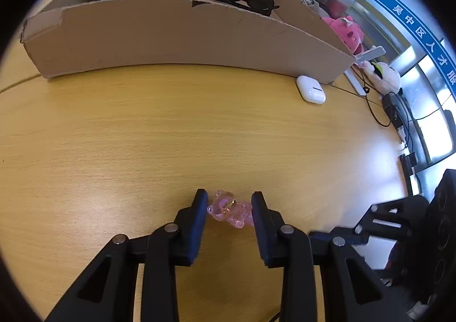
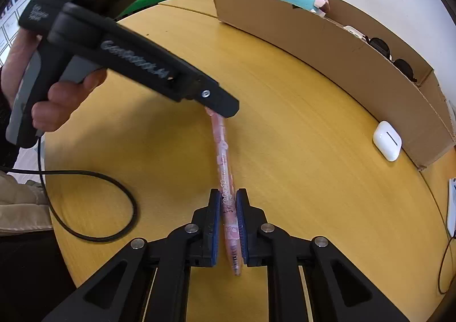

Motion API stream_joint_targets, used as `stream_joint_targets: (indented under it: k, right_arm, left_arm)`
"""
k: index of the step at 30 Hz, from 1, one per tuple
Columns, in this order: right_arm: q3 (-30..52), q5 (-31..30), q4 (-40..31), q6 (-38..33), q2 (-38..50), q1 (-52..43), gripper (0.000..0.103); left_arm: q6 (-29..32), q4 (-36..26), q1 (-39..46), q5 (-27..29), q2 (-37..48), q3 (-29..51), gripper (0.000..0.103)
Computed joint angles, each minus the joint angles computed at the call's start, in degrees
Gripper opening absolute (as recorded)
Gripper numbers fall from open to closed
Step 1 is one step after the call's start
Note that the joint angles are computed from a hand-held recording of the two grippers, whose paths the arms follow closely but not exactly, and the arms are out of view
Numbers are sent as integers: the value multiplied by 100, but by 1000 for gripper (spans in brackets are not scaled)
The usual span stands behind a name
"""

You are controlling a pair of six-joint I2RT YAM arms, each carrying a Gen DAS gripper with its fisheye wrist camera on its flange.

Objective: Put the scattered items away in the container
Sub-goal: 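Carry the pink wand pen over the box with the right gripper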

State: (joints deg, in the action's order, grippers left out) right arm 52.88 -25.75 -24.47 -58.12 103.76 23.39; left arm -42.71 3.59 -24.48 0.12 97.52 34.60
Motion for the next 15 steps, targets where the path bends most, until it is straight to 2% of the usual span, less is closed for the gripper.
stream_joint_targets:
  k: [9, 15]
  right_arm:
    - [-406, -82, 237, 294, -489, -42, 10]
    - [-381, -366, 327, 770, -1019, -114, 10]
  left_arm:
    - [118, -257, 105, -51, -121, 179, 30]
    - [695, -1069, 279, -337, -593, 831, 30]
